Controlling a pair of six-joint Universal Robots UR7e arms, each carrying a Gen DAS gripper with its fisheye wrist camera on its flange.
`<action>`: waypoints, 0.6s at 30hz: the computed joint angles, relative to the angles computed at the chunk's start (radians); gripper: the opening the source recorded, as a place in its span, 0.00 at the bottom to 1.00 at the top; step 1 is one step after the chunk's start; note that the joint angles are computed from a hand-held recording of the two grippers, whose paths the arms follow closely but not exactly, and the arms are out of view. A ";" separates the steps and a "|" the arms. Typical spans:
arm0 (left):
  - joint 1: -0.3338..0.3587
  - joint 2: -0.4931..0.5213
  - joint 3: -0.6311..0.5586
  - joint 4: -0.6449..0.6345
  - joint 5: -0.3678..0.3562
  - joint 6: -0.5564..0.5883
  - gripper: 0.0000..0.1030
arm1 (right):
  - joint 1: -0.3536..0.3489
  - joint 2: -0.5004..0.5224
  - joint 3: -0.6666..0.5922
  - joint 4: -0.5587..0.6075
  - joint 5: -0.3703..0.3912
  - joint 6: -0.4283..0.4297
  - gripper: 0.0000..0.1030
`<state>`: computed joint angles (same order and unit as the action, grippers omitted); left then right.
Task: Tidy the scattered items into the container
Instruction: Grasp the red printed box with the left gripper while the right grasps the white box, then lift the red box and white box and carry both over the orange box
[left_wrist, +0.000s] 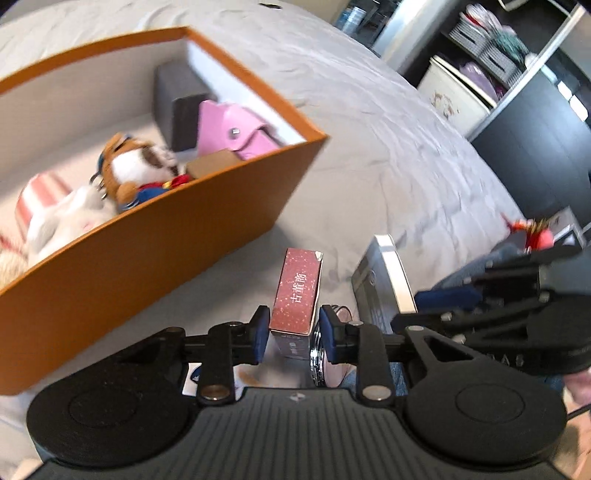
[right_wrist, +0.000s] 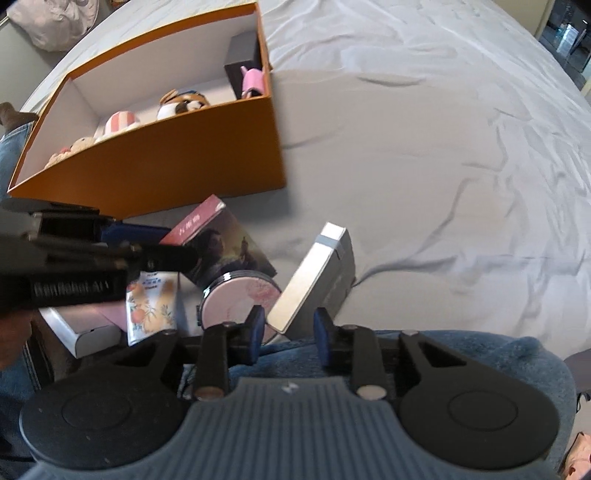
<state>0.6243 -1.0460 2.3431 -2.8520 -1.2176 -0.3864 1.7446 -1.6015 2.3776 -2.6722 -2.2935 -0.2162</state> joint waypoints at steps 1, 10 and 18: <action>-0.008 0.007 -0.001 -0.001 -0.002 0.004 0.29 | 0.002 0.004 0.000 -0.008 -0.005 -0.001 0.32; -0.037 0.025 0.010 -0.032 -0.006 0.026 0.28 | -0.003 0.014 0.008 -0.083 -0.043 -0.012 0.33; -0.050 0.030 0.004 -0.006 0.021 0.025 0.28 | -0.068 -0.006 -0.013 -0.091 0.034 0.054 0.31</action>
<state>0.5745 -1.0160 2.3473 -2.8579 -1.1971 -0.3614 1.6762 -1.6072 2.3649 -2.7630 -2.2596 -0.1618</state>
